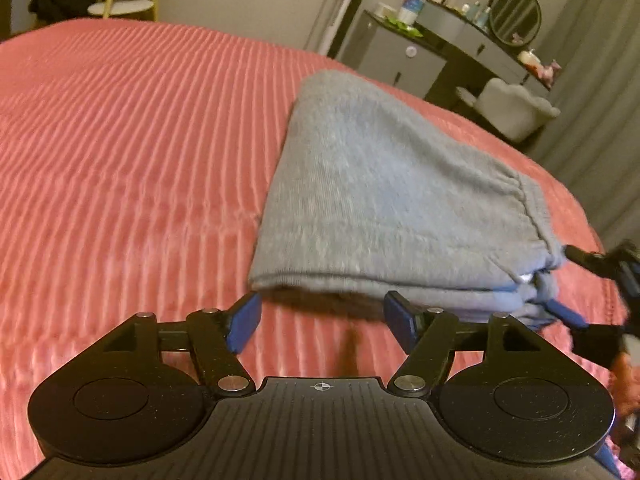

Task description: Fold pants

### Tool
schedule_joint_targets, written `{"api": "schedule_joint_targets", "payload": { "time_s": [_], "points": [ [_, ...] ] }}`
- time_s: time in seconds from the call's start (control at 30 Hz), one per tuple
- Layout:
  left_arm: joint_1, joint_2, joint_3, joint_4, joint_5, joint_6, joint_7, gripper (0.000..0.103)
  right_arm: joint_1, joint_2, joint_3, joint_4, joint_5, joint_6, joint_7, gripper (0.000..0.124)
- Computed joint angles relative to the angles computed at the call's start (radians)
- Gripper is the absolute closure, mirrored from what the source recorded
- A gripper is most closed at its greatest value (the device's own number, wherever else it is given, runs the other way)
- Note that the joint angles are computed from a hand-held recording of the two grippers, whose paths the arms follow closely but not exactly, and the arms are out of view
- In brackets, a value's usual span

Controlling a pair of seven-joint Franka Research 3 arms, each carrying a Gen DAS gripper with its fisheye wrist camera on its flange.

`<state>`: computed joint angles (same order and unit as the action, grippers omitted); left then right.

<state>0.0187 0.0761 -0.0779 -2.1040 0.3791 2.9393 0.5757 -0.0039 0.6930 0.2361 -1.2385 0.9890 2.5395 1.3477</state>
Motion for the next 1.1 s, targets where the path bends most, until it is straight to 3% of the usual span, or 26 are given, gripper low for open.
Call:
{"api": "schedule_joint_targets", "payload": {
  "time_s": [0.07,0.13,0.17,0.3,0.33,0.37,0.4,0.5,0.53,0.6,0.67,0.7,0.73,0.8,0.87,0.93,0.97,1.0,1.03,1.1],
  "points": [
    [-0.002,-0.027,0.007,-0.029,0.023,0.024,-0.043,0.029,0.024,0.029,-0.034,0.045,-0.052,-0.030,0.097,0.056],
    [0.003,-0.038,0.012,-0.038,0.055,0.035,-0.086,0.029,0.085,0.036,-0.134,0.060,0.019,-0.080,0.163,0.057],
    [0.004,-0.042,0.016,-0.042,0.088,0.039,-0.129,0.029,0.095,0.032,-0.149,0.055,0.050,-0.077,0.155,0.057],
    [0.007,-0.043,0.010,-0.033,0.136,0.000,-0.210,0.029,0.107,0.036,-0.131,0.046,0.052,-0.025,0.141,0.054],
    [0.008,-0.041,0.009,-0.030,0.144,-0.001,-0.224,0.029,0.095,0.029,-0.113,0.031,0.078,-0.017,0.117,0.065],
    [0.009,-0.049,0.012,-0.044,0.166,0.002,-0.249,0.029,0.077,0.036,-0.083,0.038,0.087,-0.008,0.102,0.083],
    [0.010,-0.052,0.011,-0.046,0.175,-0.003,-0.262,0.029,0.073,0.038,-0.073,0.040,0.128,-0.001,0.062,0.084],
    [0.014,-0.049,0.003,-0.045,0.146,-0.027,-0.236,0.029,0.097,0.062,-0.084,0.075,0.140,0.019,0.045,0.076],
    [0.013,-0.046,-0.001,-0.041,0.129,-0.040,-0.221,0.029,0.095,0.084,-0.073,0.102,0.078,0.021,0.101,0.064],
    [0.011,-0.039,-0.002,-0.031,0.125,-0.062,-0.214,0.029,0.101,0.121,-0.071,0.154,-0.014,0.012,0.187,0.062],
    [0.007,-0.037,-0.001,-0.021,0.151,-0.082,-0.226,0.029,0.124,0.122,-0.091,0.170,-0.085,0.023,0.210,0.084],
    [0.005,-0.038,0.002,-0.017,0.182,-0.095,-0.252,0.029,0.128,0.108,-0.090,0.159,-0.109,0.038,0.191,0.086],
    [0.005,-0.041,0.004,-0.018,0.203,-0.096,-0.273,0.029,0.118,0.084,-0.068,0.127,-0.063,0.066,0.127,0.088],
    [0.009,-0.047,0.004,-0.026,0.198,-0.091,-0.280,0.029,0.025,0.044,0.054,0.061,0.202,0.078,-0.068,0.089],
    [0.013,-0.056,0.005,-0.035,0.207,-0.089,-0.296,0.029,-0.012,0.020,0.080,0.022,0.305,0.071,-0.153,0.089],
    [0.015,-0.059,0.003,-0.033,0.219,-0.109,-0.310,0.029,0.078,0.006,-0.033,0.003,0.128,0.151,-0.129,0.088],
    [0.015,-0.058,0.000,-0.028,0.211,-0.130,-0.302,0.029,0.150,0.003,-0.120,-0.015,-0.047,0.194,-0.066,0.086],
    [0.014,-0.058,-0.002,-0.024,0.206,-0.148,-0.297,0.029,0.188,0.013,-0.173,-0.017,-0.195,0.183,-0.004,0.086],
    [0.013,-0.060,-0.004,-0.020,0.205,-0.163,-0.293,0.029,0.198,0.026,-0.190,0.002,-0.272,0.162,0.066,0.086],
    [0.009,-0.062,-0.009,-0.008,0.210,-0.200,-0.287,0.029,0.173,0.008,-0.156,-0.016,-0.229,0.175,0.052,0.083]
  ]
}}
